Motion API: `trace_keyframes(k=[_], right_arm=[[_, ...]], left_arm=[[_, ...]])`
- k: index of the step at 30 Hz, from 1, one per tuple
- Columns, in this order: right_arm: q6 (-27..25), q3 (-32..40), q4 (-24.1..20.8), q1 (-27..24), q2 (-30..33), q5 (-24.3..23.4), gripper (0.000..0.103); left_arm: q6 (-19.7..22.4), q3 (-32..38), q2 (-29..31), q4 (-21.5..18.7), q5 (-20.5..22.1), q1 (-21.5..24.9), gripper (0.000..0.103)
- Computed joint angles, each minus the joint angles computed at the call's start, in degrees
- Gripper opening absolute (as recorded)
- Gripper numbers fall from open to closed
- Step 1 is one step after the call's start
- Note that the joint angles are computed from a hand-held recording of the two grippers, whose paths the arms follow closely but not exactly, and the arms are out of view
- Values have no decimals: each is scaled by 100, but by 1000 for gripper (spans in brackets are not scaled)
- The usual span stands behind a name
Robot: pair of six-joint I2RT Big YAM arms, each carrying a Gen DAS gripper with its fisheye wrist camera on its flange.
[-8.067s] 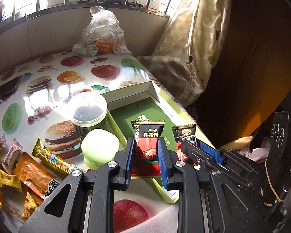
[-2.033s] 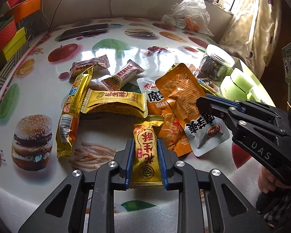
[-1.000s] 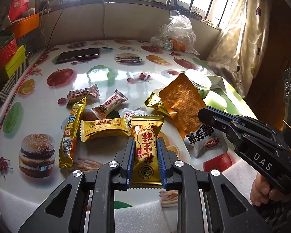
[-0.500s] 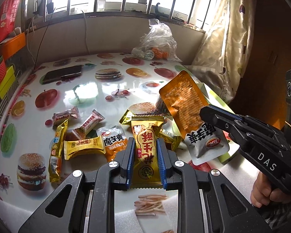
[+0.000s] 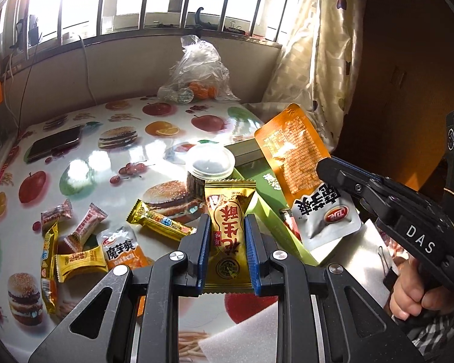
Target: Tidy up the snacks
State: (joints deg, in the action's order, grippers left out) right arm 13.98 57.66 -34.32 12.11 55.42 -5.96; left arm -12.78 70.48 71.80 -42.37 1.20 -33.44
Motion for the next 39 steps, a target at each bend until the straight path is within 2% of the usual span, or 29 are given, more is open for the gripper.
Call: trace_keyframes(k=[13, 22, 34, 39], right_arm=[[65, -212, -122, -759, -256, -125, 5], [65, -355, -108, -1241, -217, -324, 5], [29, -383, -62, -1860, 285, -764, 5], [-18, -376, -84, -1950, 519, -855, 5]], left_arm=[[0, 602, 629, 2, 180, -461, 23], [-28, 952, 1081, -54, 213, -650, 23], [-112, 1499, 1823, -264, 280, -840, 23], [-134, 1662, 2084, -373, 195, -859, 23]])
